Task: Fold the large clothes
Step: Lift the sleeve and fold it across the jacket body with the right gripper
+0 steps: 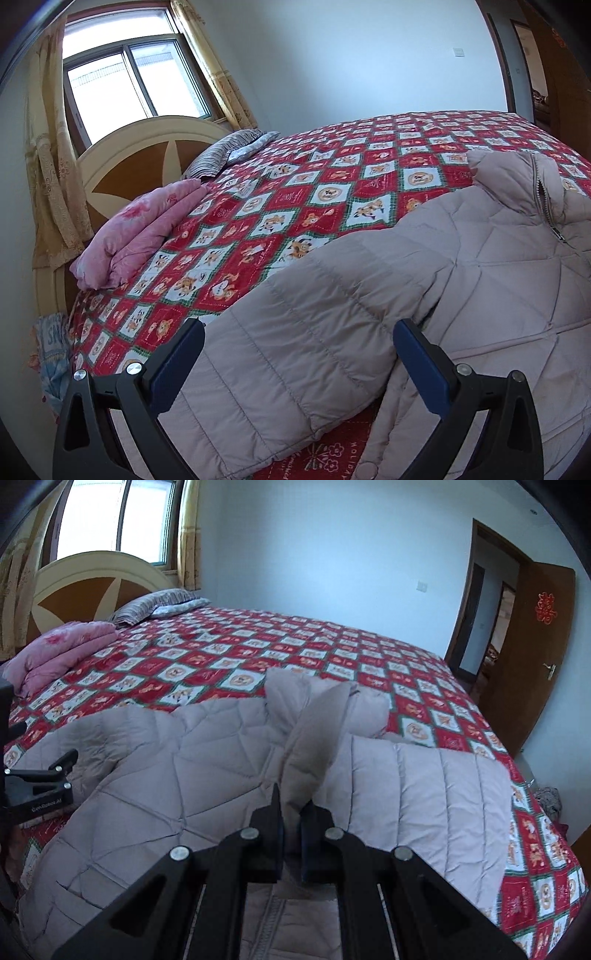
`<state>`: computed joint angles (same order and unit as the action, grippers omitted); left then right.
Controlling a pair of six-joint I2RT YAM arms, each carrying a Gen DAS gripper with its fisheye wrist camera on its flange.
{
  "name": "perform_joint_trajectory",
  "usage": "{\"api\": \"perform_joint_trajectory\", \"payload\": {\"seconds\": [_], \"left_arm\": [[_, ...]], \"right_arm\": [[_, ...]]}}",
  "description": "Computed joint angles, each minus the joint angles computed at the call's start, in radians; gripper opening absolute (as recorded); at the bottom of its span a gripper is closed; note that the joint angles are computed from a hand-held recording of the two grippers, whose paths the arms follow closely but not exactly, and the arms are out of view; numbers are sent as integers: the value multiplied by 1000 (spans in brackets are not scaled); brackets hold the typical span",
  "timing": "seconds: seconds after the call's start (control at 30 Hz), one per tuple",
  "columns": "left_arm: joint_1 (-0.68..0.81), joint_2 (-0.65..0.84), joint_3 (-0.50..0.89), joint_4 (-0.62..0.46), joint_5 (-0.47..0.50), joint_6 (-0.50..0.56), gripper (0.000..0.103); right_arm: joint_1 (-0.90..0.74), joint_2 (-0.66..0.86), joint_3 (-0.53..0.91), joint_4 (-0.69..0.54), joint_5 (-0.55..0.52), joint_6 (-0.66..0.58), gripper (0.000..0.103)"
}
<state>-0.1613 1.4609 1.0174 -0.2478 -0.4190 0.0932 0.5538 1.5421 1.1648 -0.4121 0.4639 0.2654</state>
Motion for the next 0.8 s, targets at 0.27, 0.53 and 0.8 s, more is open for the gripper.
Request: {"api": "perform_joint_trajectory", "payload": {"seconds": [0.27, 0.53, 0.8], "left_arm": [[-59, 51, 41, -45, -40, -63, 102], [-156, 34, 104, -99, -76, -91, 102], [-403, 111, 210, -122, -150, -154, 102]], "right_arm": [[18, 114, -5, 46, -106, 23, 14], [-31, -203, -175, 24, -185, -20, 81], [-470, -451, -282, -36, -262, 11, 62]]}}
